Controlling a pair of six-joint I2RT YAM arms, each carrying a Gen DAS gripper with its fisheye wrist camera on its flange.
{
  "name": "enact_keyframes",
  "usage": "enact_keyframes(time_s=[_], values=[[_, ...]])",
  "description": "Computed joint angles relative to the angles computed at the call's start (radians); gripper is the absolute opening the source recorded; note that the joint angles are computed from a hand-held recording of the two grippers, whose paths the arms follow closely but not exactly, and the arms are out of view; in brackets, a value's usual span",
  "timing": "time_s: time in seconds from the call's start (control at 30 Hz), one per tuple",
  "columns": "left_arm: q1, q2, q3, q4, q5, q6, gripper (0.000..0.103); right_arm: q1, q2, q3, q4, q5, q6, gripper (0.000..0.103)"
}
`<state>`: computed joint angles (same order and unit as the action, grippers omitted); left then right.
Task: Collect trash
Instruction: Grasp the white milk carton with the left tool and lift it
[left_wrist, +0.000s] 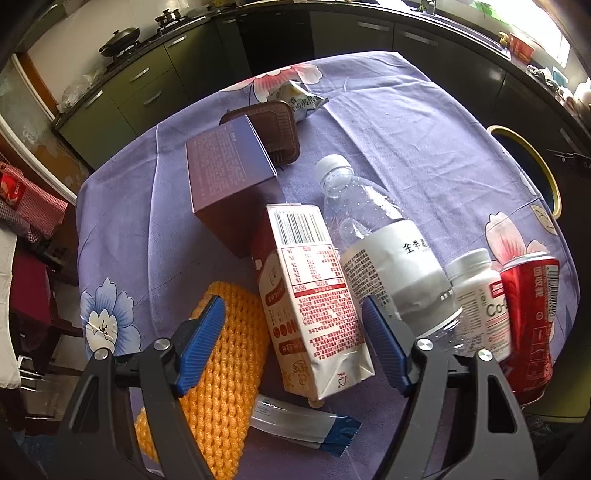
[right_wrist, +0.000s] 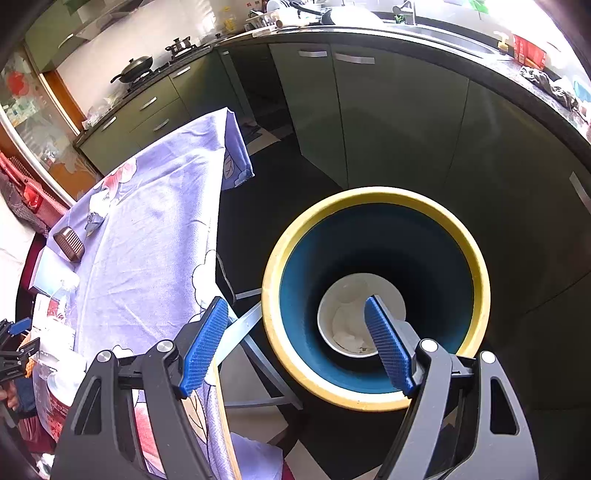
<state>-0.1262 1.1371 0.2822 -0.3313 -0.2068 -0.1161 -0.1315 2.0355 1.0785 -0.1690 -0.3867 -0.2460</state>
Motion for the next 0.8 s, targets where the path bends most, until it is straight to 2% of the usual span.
enact_keyframes(time_s=[0.27, 0.43, 0.6, 0.8], values=[[0.007, 0.047, -0.005, 0.039, 0.003, 0.01, 0.071, 0.004, 0.005, 0.008, -0.009, 0.003, -0.002, 0.076], [0.002, 0.078, -0.003, 0.054, 0.021, 0.007, 0.057, 0.011, 0.005, 0.009, -0.012, 0.003, -0.002, 0.076], [0.003, 0.095, -0.004, 0.061, 0.035, 0.008, 0.038, 0.008, -0.005, 0.002, -0.01, 0.0, -0.005, 0.076], [-0.004, 0.056, -0.01, 0.048, 0.039, 0.015, 0.034, 0.005, -0.009, -0.004, -0.01, -0.002, -0.008, 0.076]])
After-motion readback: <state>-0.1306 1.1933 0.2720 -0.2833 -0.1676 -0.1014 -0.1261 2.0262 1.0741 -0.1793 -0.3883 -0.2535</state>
